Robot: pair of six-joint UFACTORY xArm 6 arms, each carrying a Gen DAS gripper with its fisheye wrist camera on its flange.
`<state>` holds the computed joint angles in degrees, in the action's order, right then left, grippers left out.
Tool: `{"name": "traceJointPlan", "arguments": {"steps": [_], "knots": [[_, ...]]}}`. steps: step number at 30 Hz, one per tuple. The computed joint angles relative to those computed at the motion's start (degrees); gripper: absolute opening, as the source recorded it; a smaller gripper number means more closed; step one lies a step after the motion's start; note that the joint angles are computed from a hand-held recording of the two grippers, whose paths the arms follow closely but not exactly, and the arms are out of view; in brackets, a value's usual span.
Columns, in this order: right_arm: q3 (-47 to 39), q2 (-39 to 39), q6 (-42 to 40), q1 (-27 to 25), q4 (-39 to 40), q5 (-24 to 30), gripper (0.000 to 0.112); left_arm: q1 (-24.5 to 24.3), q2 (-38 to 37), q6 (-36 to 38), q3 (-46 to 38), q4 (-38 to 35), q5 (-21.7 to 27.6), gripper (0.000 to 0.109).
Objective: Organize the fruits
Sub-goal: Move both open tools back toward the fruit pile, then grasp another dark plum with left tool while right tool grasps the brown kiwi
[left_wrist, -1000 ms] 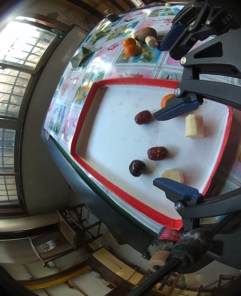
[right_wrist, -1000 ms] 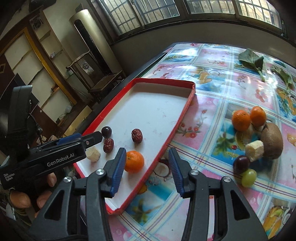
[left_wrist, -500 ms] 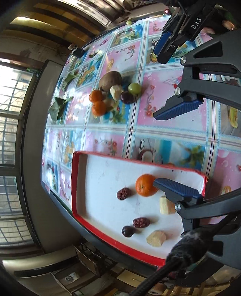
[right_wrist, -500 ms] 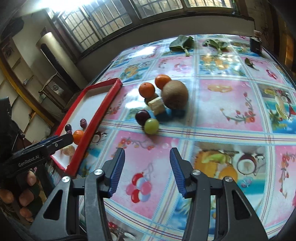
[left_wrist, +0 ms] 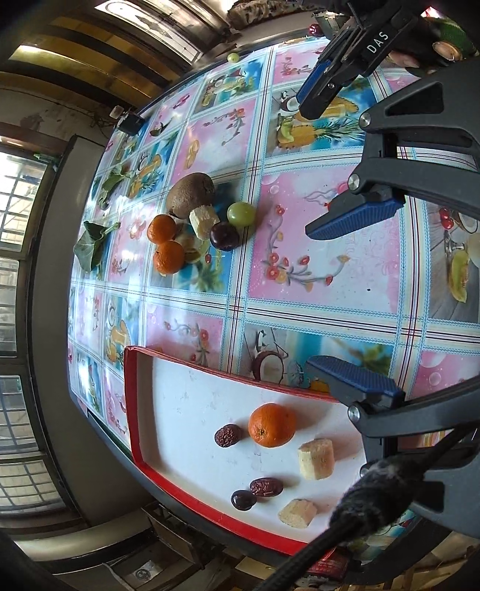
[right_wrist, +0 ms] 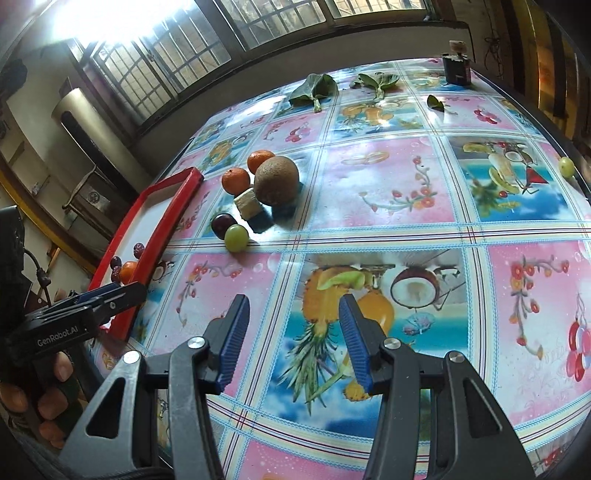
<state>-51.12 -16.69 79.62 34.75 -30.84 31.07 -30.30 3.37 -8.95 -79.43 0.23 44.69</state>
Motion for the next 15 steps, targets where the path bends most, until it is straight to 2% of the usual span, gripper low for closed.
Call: {"name": "traceJointPlan", "arguments": {"steps": [6, 15], "knots": [[3.0, -3.9, 4.8, -1.2, -3.1, 1.5, 0.052, -0.6, 0.6, 0.9, -0.7, -1.6, 0.2, 0.065], [6.7, -8.6, 7.8, -3.1, -4.3, 3.4, 0.052, -1.7, 3.0, 2.2, -3.0, -3.5, 1.2, 0.065]]}}
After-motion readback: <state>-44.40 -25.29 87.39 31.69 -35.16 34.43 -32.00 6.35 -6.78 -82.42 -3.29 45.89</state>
